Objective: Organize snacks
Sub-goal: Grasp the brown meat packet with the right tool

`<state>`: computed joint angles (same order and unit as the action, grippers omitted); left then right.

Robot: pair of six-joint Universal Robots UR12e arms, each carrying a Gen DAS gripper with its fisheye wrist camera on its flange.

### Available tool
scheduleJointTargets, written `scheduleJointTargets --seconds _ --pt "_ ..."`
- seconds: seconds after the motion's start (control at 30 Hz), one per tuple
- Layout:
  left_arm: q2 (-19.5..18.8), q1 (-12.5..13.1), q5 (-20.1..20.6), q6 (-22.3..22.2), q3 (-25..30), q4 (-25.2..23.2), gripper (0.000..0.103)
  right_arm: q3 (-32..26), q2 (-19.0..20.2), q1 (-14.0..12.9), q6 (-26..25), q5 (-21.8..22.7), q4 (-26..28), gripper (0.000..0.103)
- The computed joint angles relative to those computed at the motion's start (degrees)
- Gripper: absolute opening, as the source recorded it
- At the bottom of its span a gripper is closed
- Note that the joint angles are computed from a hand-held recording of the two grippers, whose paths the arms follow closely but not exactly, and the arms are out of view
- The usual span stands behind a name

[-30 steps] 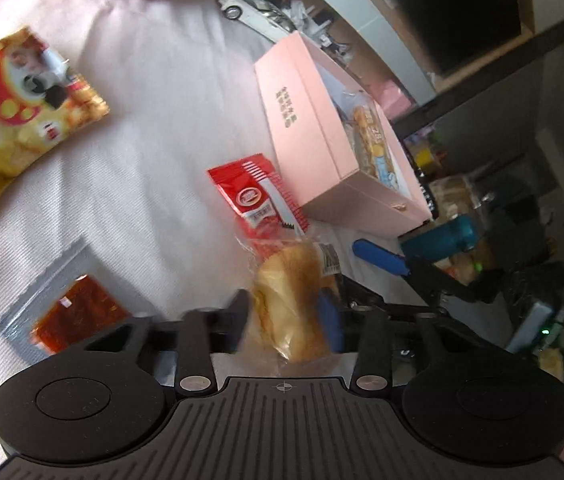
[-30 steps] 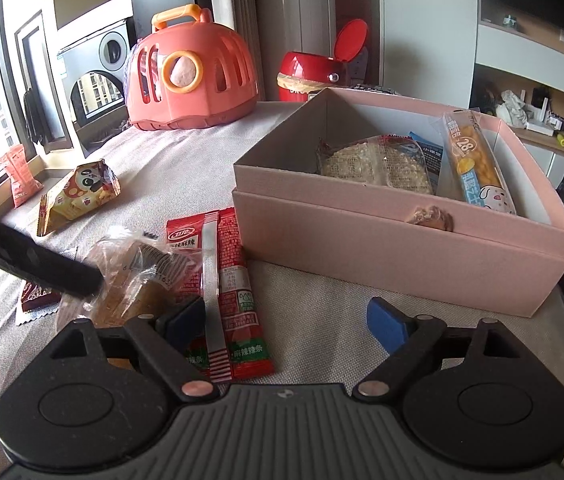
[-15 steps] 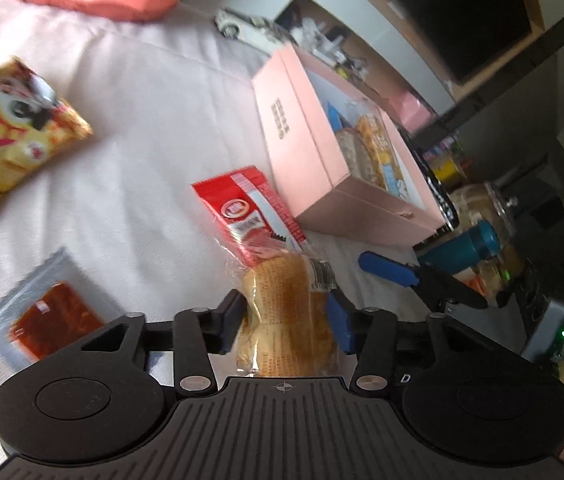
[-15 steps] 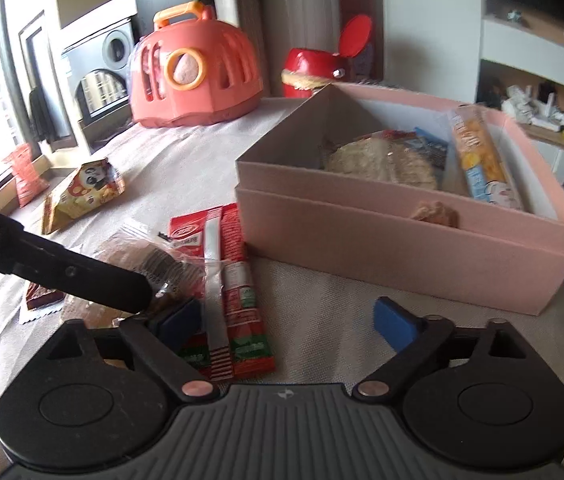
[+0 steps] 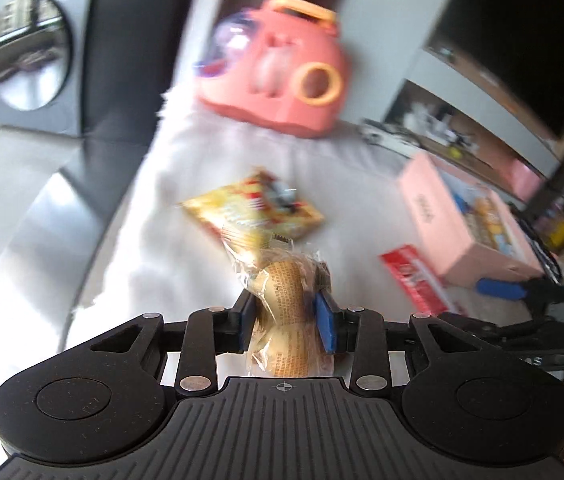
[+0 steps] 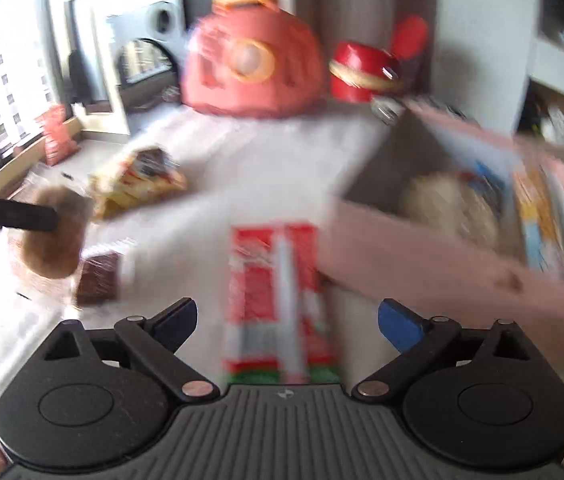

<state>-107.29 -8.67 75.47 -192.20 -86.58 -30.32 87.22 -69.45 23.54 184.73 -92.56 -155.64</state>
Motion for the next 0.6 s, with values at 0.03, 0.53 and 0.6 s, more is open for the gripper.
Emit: scheduleJointTargets --seconds 0.03,0.53,0.6 --pt "0.4 0.38 -0.01 -0.59 -0.66 0.33 0.037 -0.84 0.44 0.55 -1.42 0.28 -0.07 0.098" --pt "1.8 1.5 1.55 -0.35 -3.46 2.47 0.037 -12.8 7.52 5.17 -10.62 6.75 11.6 0.059" --pt "1.85 1.55 0.22 -0.39 -3.46 2.62 0.037 -11.56 6.39 5.21 -11.85 6.17 11.69 0.057"
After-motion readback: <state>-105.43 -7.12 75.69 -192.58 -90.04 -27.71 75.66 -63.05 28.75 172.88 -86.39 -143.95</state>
